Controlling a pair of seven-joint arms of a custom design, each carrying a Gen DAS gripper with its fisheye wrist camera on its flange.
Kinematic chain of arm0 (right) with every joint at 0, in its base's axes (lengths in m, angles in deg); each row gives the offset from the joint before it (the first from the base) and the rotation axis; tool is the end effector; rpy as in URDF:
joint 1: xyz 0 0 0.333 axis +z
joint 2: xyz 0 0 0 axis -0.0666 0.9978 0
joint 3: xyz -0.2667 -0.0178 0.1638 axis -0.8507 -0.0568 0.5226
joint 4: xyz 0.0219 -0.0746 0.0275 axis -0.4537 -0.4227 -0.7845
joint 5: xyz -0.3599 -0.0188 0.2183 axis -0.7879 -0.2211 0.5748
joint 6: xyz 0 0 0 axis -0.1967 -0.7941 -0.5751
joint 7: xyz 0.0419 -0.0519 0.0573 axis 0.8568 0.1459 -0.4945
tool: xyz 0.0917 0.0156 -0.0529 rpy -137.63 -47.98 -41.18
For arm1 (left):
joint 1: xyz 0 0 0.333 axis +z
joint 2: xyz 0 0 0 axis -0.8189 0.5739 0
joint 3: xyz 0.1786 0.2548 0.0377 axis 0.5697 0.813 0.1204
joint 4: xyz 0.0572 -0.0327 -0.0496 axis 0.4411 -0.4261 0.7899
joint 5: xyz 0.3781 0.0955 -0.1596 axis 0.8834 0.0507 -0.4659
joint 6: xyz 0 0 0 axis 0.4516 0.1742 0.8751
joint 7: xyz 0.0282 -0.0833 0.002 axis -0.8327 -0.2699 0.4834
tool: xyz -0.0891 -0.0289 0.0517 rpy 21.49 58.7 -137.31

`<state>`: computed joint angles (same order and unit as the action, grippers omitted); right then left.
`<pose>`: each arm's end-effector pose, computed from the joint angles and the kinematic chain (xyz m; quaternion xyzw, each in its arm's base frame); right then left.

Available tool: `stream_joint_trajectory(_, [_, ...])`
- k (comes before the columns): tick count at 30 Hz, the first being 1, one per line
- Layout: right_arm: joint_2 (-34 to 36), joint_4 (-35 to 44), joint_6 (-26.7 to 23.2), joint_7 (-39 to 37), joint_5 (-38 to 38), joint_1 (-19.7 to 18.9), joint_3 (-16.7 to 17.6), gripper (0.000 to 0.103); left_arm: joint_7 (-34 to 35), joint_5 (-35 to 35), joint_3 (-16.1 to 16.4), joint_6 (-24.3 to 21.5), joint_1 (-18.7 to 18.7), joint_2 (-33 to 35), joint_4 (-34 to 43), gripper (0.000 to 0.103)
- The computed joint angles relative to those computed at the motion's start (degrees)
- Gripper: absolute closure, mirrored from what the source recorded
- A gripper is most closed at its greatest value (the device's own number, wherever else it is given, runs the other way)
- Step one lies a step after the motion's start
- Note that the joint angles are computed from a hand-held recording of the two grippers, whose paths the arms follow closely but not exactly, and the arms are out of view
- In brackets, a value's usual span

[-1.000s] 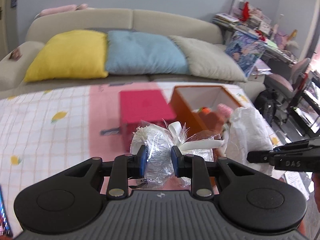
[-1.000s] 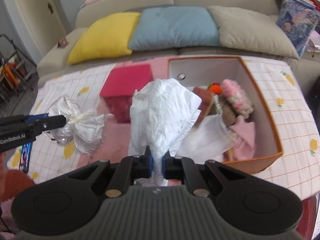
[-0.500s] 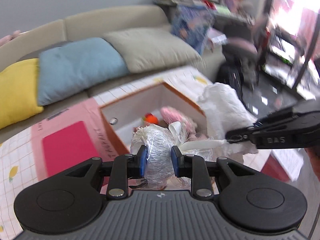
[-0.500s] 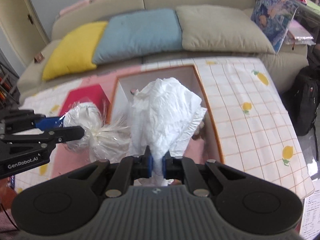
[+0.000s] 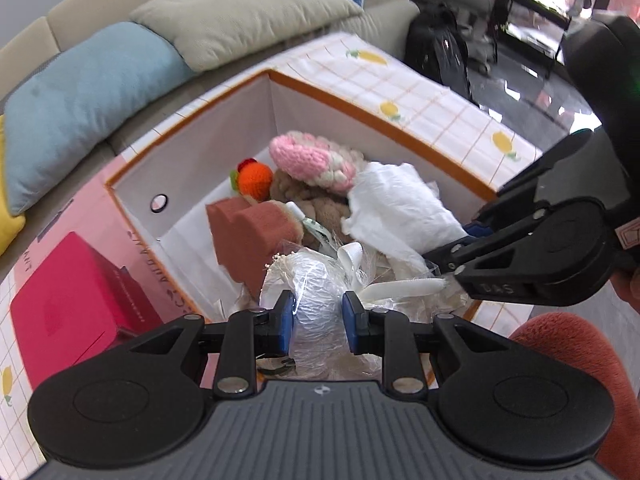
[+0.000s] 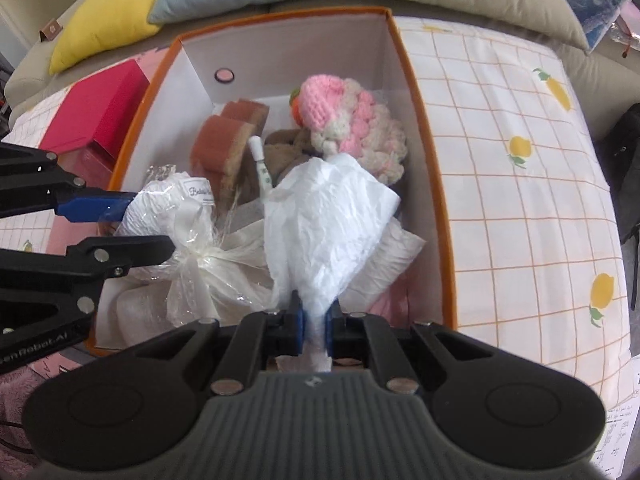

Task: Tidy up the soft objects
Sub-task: 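Carry the wrapped bundle with the left tool while the right tool carries the plastic bag over the orange box, then open the left tool to drop the bundle while the right tool releases the plastic bag into the box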

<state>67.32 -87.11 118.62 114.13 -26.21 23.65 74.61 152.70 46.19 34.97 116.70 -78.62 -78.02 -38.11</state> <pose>0.5480 0.3815 0.5218 -0.8052 0.5671 -0.0311 0.1706 0.4997 -0.4246 0.5633 -0.4879 0.8405 -0.1953 0.1315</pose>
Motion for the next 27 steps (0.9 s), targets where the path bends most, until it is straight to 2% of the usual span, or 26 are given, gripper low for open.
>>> stream_joint_trajectory(6, [4.18, 4.08, -2.95, -0.79, -0.95, 0.46, -0.35, 0.095, 0.99, 1.04, 0.08, -1.50, -0.29, 2.73, 2.23, 0.073])
stream_joint_trajectory(10, [4.94, 5.09, -3.94, -0.57, -2.33, 1.17, -0.66, 0.092, 1.01, 0.93, 0.12, -0.49, -0.20, 2.02, 1.03, 0.068])
stream_joint_trajectory(11, [4.88, 5.19, -3.99, -0.62, -2.35, 1.21, -0.68, 0.088, 0.86, 0.88, 0.09, 0.04, -0.21, 1.73, 0.72, 0.068])
stream_joint_trajectory(16, [4.17, 6.00, -5.78, -0.40, -4.29, 1.92, -0.74, 0.080, 0.76, -0.38, 0.14, 3.57, 0.29, -1.47, -2.46, 0.046])
stream_joint_trajectory(19, [3.16, 6.29, -6.74, 0.29, -5.76, 2.31, -0.73, 0.068, 1.03, -1.69, 0.26, 6.66, 0.69, -4.48, -5.16, 0.038])
stream_joint_trajectory(20, [2.89, 6.63, -7.18, 0.94, -6.61, 2.58, -0.69, 0.060, 1.05, -2.03, 0.31, 7.77, 0.78, -5.64, -6.14, 0.037])
stream_joint_trajectory(21, [2.60, 6.86, -7.47, 1.56, -7.52, 2.80, -0.69, 0.058, 0.95, -2.17, 0.34, 8.69, 0.84, -6.78, -7.00, 0.036])
stream_joint_trajectory(27, [-0.94, 6.73, -6.47, 3.63, -12.00, 3.80, 0.15, 0.049, -3.46, 0.67, 0.41, 13.01, 1.53, -15.35, -13.28, 0.033])
